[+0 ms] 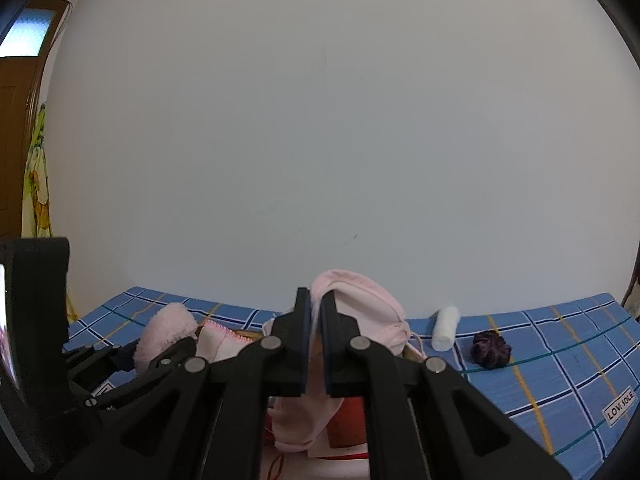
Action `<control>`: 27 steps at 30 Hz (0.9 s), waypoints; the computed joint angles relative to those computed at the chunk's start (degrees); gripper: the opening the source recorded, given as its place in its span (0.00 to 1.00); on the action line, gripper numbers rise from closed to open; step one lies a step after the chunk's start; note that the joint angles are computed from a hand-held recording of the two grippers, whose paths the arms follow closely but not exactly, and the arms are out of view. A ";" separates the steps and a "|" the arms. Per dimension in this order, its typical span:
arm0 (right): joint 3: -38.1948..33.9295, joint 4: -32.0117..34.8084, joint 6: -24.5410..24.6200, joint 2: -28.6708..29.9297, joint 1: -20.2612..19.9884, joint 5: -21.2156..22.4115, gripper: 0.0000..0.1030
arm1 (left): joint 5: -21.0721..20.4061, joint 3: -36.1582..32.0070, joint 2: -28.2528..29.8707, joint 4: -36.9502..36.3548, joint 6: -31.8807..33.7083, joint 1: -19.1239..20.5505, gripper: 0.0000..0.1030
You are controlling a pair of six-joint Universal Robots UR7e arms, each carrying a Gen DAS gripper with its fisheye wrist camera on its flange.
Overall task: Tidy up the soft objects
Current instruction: 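Carry the pink fluffy cloth and pink mask cloth over the tray with both grippers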
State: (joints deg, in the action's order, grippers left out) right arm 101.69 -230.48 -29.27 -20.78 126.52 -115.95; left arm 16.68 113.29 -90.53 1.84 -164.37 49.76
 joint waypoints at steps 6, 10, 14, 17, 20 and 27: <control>-0.98 1.04 0.35 1.55 0.28 -1.17 0.04 | -1.31 -1.02 1.37 2.00 -1.75 0.38 0.30; -1.76 1.38 -1.10 2.39 0.05 -1.78 0.04 | -1.87 -1.13 1.99 1.68 -1.02 0.86 0.30; -1.46 3.29 -0.11 2.16 -0.75 -1.63 0.04 | -2.35 -1.75 3.07 3.57 -2.79 1.23 0.30; -0.93 5.48 1.55 1.73 -0.04 -2.42 0.04 | -3.01 -2.38 4.31 5.73 -4.88 1.21 0.30; -0.77 7.29 2.72 1.50 -0.09 -2.44 0.04 | -3.95 -2.37 4.58 5.67 -4.57 0.82 0.30; -1.00 10.57 3.31 1.70 -0.26 -2.40 0.04 | -4.99 -2.85 5.30 5.99 -4.00 1.41 0.30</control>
State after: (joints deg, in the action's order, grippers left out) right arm 100.68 -219.92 -25.96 -19.08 126.26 -118.36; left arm 11.69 110.44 -85.23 7.83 -168.37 51.17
